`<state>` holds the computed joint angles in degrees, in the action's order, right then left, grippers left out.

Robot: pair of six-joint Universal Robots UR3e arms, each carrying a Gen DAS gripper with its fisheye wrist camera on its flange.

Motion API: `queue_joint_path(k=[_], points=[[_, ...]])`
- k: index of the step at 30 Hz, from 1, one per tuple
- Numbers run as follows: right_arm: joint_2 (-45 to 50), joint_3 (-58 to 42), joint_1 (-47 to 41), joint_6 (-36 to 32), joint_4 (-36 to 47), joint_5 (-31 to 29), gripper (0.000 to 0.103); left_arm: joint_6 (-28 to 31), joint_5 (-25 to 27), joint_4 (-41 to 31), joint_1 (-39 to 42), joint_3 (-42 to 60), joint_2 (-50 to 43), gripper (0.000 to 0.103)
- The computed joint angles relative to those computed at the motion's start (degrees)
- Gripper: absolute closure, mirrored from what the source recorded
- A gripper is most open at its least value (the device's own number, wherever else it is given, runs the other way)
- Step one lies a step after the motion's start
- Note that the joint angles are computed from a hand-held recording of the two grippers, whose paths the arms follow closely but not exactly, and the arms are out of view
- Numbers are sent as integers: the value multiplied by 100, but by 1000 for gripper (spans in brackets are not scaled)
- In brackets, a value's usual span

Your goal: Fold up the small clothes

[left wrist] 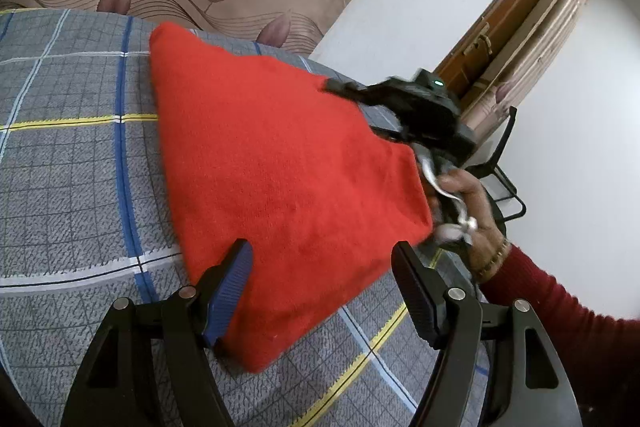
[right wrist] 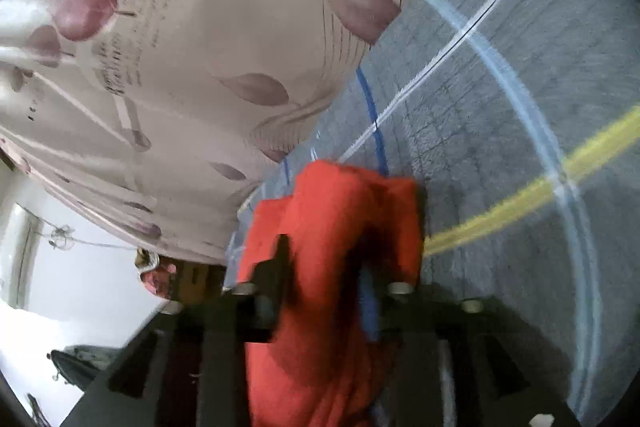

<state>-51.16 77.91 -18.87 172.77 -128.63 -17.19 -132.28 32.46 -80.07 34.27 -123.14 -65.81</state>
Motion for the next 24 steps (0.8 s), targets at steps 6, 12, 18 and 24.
queue_joint_path(k=[6,12,18,24], points=[[-2586,2028,-620,-2799,2376,-104,62,-161,22,364,-84,-102,-68,31],[-3276,2608,-313,-2897,2318,-796,73,-449,113,802,-154,-232,-33,31],[-3389,2906,-570,-2695,2574,-662,96,-399,40,678,-14,-271,51,31],[-2943,3104,-752,-2931,2816,-981,101,-218,16,487,45,-222,47,30]])
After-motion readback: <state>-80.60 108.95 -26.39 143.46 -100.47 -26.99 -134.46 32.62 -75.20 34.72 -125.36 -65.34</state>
